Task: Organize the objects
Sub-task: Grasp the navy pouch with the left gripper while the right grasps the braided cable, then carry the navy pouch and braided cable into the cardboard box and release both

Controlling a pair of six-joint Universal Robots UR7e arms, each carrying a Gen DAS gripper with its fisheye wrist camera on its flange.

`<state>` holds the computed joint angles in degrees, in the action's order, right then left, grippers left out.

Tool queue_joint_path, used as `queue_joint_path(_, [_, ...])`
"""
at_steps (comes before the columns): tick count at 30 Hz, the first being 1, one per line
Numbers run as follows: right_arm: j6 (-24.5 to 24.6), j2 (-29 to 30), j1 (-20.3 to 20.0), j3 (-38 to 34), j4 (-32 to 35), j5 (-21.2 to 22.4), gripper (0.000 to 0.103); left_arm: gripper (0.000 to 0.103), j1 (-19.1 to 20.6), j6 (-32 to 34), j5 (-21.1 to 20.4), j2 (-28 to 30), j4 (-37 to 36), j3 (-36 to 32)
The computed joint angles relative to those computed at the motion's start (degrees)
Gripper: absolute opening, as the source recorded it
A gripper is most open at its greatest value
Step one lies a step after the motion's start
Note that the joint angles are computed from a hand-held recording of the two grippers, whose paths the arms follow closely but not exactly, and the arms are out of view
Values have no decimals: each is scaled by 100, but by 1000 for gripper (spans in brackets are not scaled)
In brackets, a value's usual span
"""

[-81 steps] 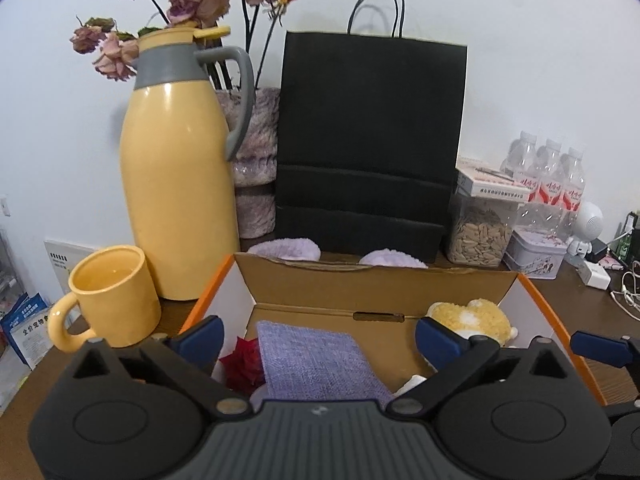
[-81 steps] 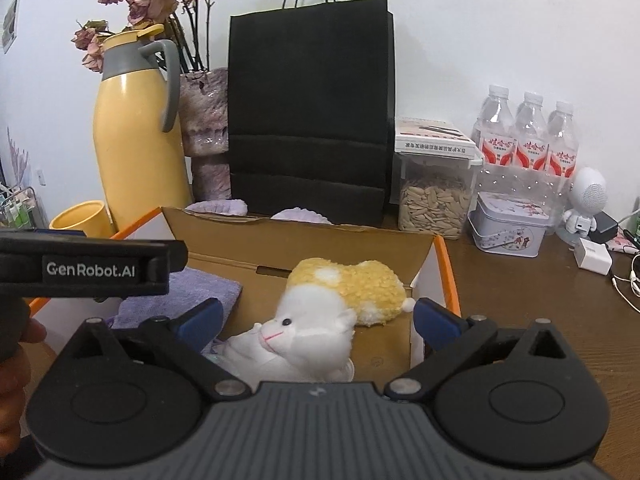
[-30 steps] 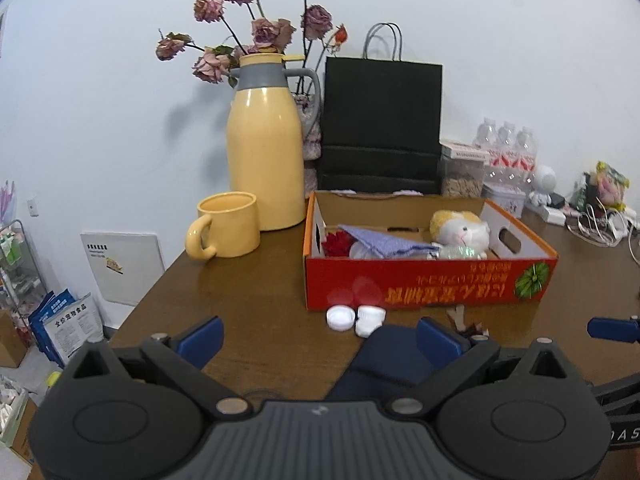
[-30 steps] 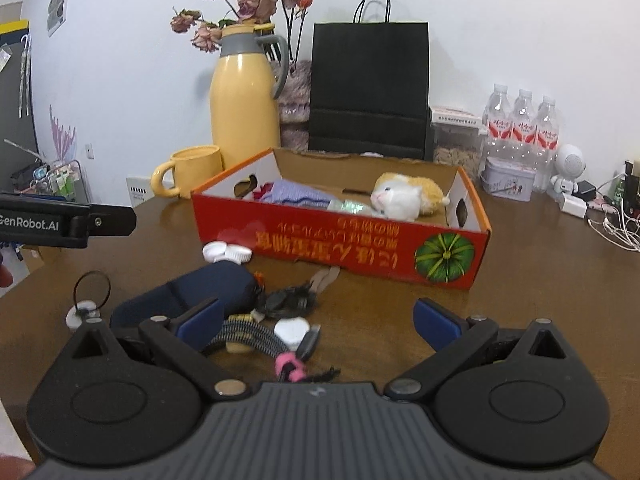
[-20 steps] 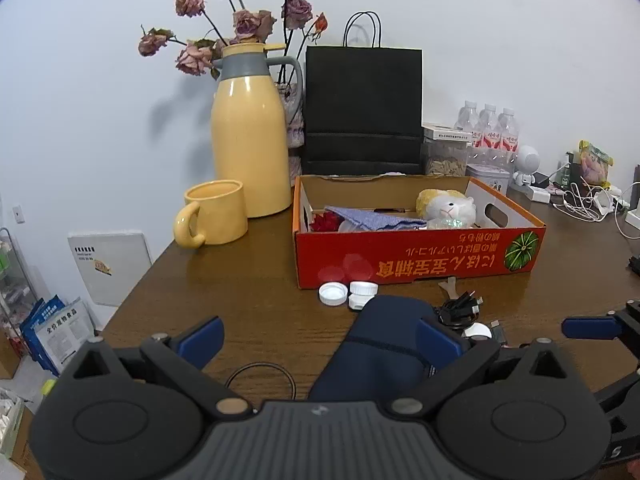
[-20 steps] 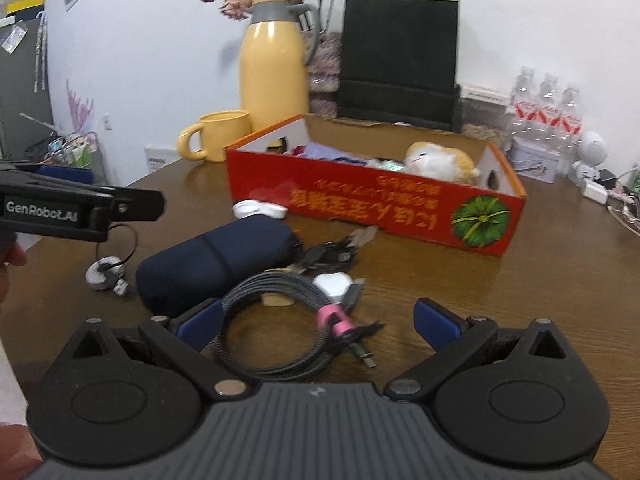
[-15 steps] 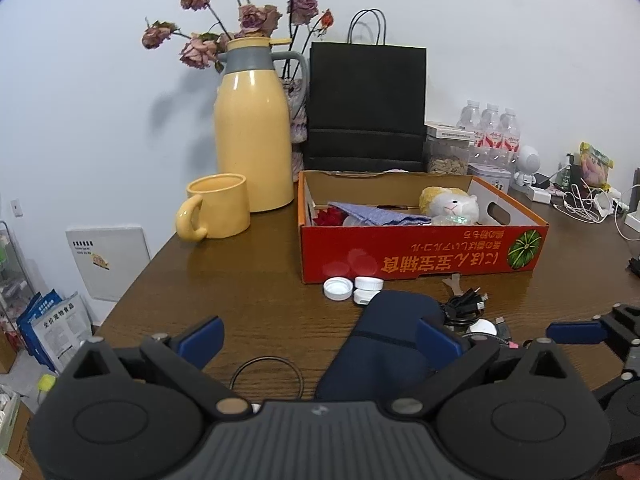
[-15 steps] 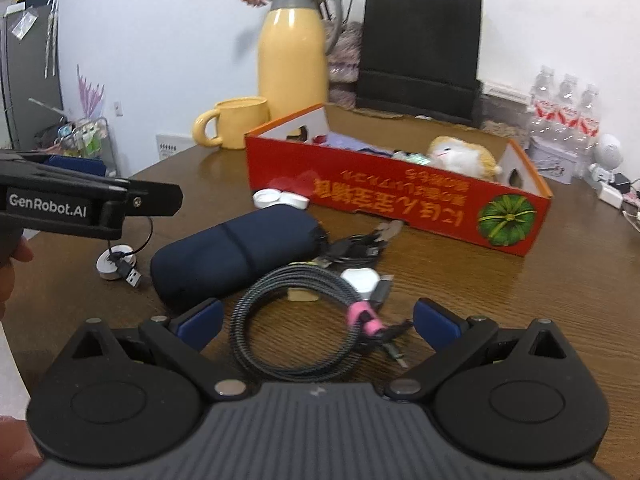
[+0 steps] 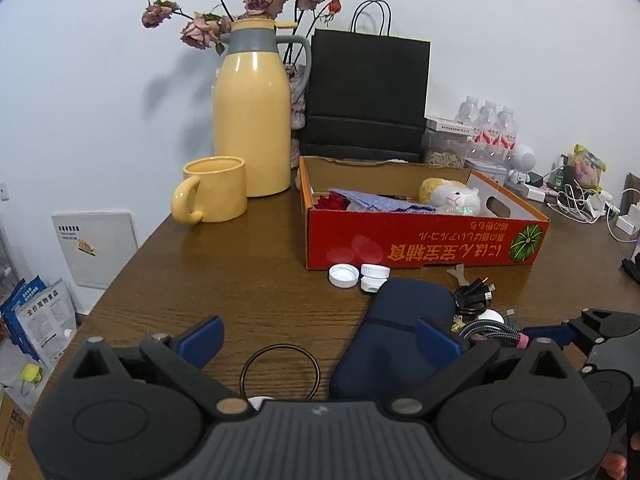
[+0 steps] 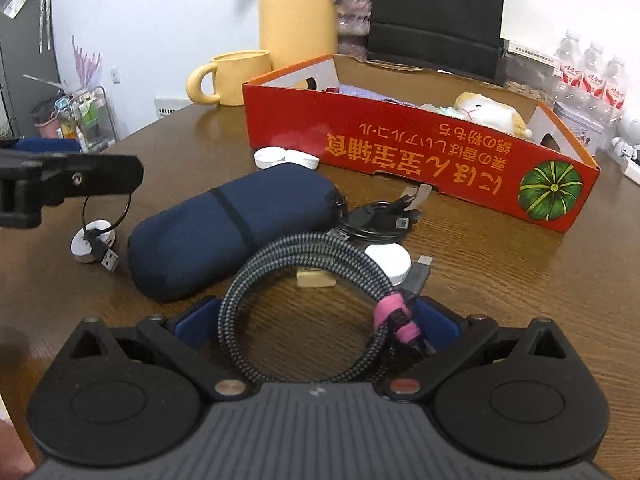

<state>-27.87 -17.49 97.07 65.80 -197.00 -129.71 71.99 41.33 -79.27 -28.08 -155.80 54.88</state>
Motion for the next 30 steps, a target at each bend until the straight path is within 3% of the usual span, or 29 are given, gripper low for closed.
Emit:
queue_joint_path(3, [-21, -37, -2, 106, -155, 71, 98, 102, 0, -25, -2, 30, 46, -53])
queue_joint_path(10, [-90, -149, 17, 477, -903, 178, 96, 102, -23, 19, -105, 77, 283, -118])
queue_joint_path(18, [-403, -258, -4, 709, -1713, -78, 96, 102, -143, 405, -137, 269, 519, -231])
queue_joint_path(27, [-540, -340, -82, 906, -2146, -139, 96, 87, -182, 263, 226, 689, 1123, -818])
queue_joint_path(30, [-565, -340, -112, 912, -2177, -92, 96, 88, -152, 87, 213, 806, 1458, -1080])
